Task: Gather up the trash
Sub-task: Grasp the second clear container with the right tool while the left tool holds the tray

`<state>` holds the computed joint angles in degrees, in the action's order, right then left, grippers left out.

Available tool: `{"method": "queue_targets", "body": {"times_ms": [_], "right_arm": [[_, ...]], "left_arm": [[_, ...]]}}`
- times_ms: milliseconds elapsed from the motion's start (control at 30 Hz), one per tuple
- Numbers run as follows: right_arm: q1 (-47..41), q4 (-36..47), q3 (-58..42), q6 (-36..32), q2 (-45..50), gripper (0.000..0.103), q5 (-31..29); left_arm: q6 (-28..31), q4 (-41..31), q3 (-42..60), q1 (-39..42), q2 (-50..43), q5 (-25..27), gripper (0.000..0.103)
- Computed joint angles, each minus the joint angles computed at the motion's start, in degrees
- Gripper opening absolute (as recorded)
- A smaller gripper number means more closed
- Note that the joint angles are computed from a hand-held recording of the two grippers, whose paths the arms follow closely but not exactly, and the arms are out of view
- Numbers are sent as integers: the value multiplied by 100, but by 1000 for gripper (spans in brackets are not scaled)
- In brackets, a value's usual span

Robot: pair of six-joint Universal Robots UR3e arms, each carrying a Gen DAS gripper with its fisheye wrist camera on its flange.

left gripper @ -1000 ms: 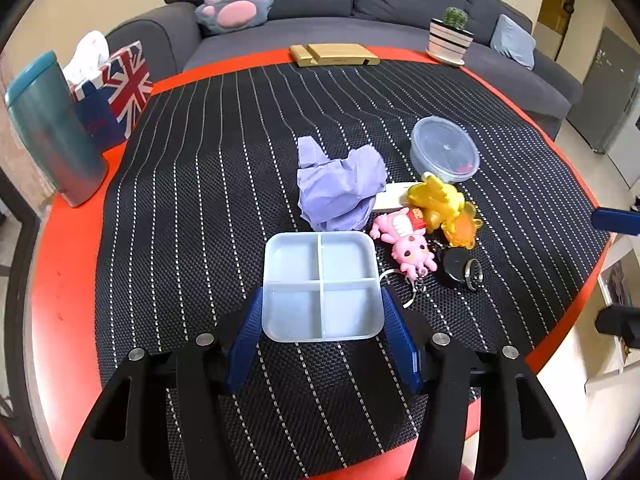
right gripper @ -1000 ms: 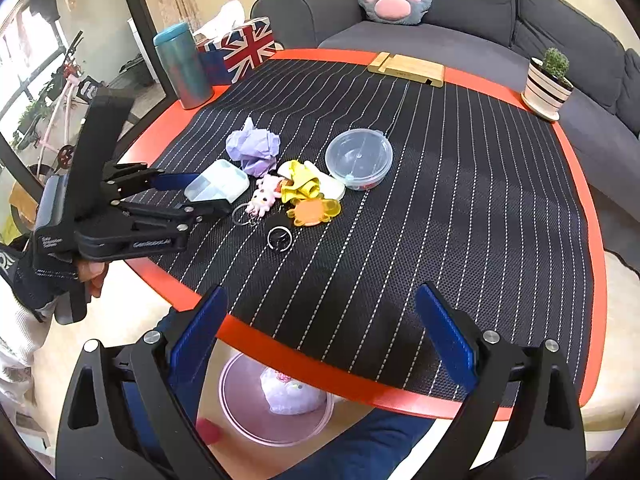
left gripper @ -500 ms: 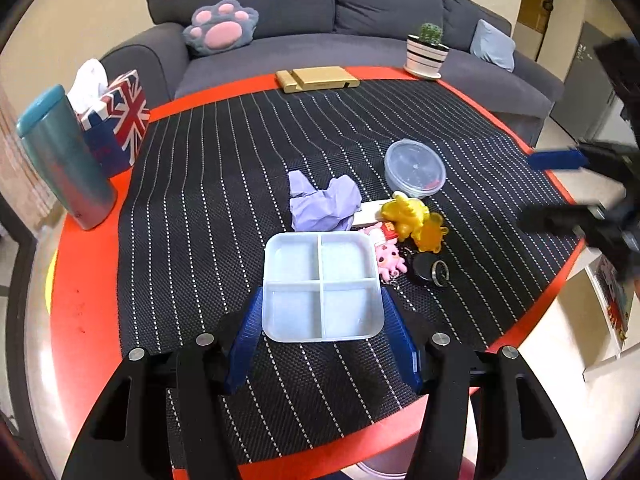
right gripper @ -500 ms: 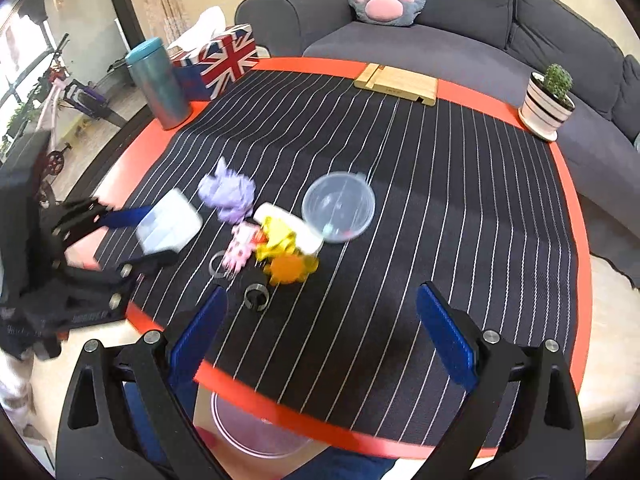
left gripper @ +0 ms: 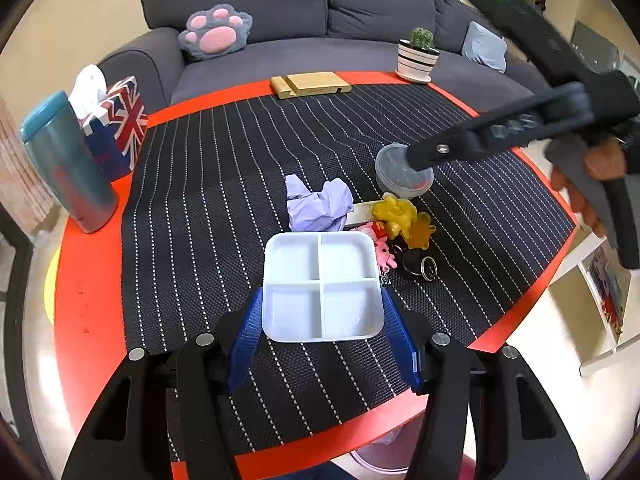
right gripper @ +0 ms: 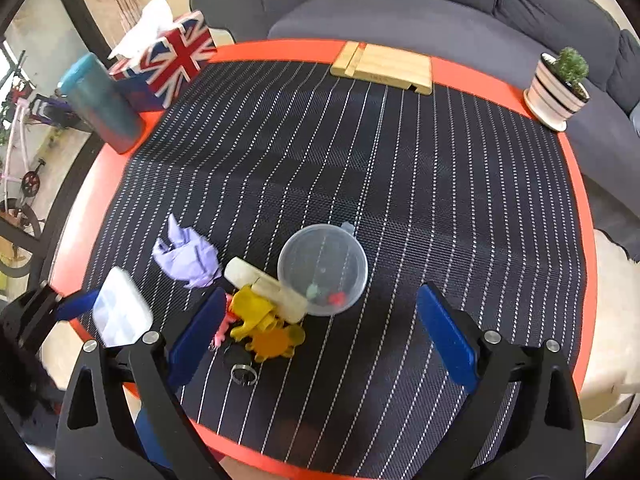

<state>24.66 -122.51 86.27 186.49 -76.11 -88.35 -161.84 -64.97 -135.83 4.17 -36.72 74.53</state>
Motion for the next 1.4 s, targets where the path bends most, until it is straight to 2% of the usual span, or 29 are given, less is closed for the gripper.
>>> {"method": "queue_targets", "body": {"times_ms": [167,367,633,733,1000,1267,1400], "right_arm": [[75,468,-831,203,726,94,-147],[160,744,-1333,487,1222,94,-293],[158,780,-1403,561,1435,60,-371],[147,743,-1361,513,1408,60,-376],[49,441,-834,385,930,60,-347],[-44,-103,296,95,-217,60,-6],[-53,-362,922,-112,-905,60,145]], "left_arm": [[135,-244,-43,170,224,-101,57],[304,-443,-124,405,405,-245,57],[606,-773,-175,783,658,-506,57],[617,-783,-179,798,667,-520,57],[537,-721,-145,702,636,-472,57],[1,-150,-110,5,263,-169,57],[-128,-117,-18,-183,242,-123,57]]}}
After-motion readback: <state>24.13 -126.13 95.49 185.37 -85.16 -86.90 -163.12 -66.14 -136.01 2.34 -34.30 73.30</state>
